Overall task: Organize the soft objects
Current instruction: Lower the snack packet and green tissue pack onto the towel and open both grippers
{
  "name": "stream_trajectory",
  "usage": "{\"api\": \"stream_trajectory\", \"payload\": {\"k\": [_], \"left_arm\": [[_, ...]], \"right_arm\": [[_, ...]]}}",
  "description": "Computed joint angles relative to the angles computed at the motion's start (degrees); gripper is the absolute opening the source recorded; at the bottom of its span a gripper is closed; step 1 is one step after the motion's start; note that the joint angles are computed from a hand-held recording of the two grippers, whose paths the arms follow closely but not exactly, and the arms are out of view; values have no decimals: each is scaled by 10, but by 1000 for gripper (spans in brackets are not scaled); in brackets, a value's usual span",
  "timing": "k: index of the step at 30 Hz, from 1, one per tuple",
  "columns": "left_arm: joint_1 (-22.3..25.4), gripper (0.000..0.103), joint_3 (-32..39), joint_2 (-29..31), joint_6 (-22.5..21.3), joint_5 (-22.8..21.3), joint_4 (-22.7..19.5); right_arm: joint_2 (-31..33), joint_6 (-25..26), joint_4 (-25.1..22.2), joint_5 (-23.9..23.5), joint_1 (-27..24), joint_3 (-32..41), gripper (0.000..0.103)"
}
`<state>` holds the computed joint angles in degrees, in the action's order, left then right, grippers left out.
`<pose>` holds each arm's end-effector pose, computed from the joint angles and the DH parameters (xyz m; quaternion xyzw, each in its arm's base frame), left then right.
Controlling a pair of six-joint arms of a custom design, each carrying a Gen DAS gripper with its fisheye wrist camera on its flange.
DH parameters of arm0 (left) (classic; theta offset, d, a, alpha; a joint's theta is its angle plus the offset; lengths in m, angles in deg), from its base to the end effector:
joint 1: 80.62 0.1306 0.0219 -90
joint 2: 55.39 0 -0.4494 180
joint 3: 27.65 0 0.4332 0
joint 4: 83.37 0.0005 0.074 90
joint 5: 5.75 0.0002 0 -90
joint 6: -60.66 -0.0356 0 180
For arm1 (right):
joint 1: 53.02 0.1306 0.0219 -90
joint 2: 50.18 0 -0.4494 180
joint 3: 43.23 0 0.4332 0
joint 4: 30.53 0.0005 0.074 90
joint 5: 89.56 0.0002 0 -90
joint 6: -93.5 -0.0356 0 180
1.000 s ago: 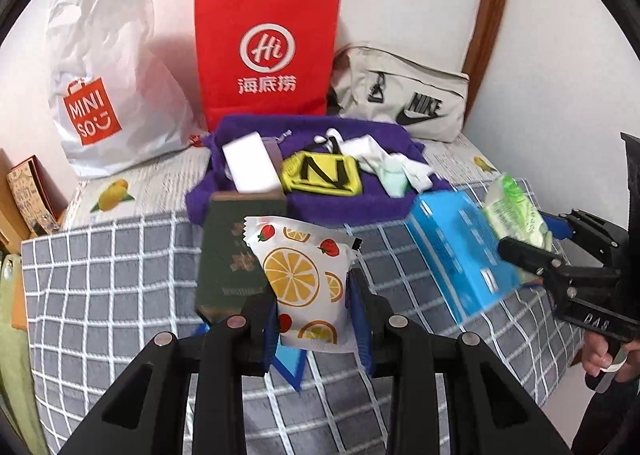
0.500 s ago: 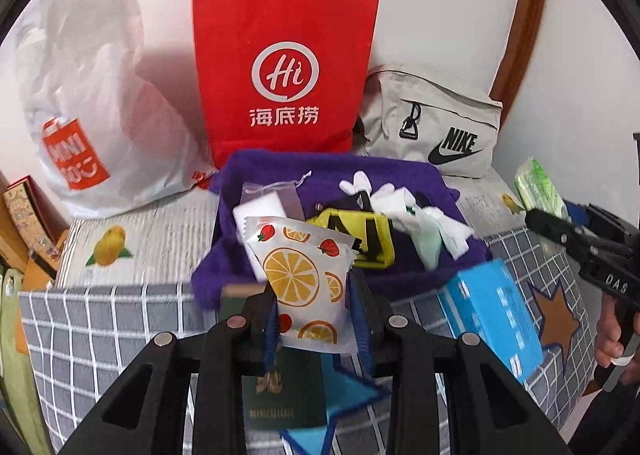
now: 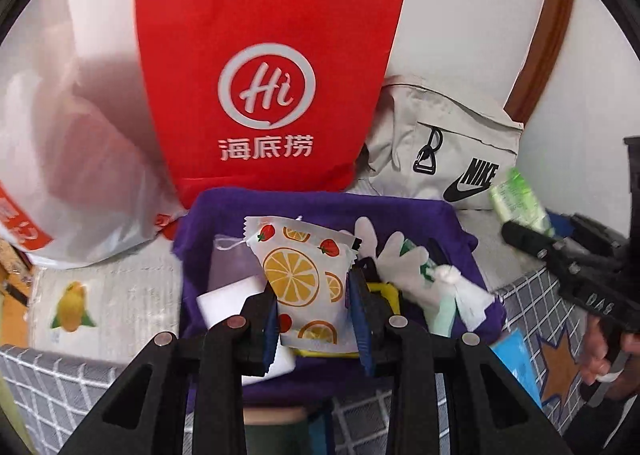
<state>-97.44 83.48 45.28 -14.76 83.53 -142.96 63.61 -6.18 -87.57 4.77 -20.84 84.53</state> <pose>0.5769 -0.1744 0.5679 0.0161 0.9369 -0.0888 0.3377 0.5971 0.3719 0.5715 -0.1641 0.9020 0.1098 0.3840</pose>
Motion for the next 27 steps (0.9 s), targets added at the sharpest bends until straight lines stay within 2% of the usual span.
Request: {"api": "stream_trajectory", "payload": {"k": [8, 14, 20, 27], "left_arm": [[7, 30, 2, 26, -1, 14, -5], [10, 30, -2, 34, -1, 30, -7], [4, 30, 3, 45, -5, 46, -13], [4, 31, 14, 65, 10, 51, -43]], "right_arm": [[61, 5, -58, -45, -11, 44, 55], [83, 11, -87, -92, -12, 62, 55], [103, 20, -114, -96, -9, 79, 55], [106, 48, -123, -80, -3, 82, 56]]}}
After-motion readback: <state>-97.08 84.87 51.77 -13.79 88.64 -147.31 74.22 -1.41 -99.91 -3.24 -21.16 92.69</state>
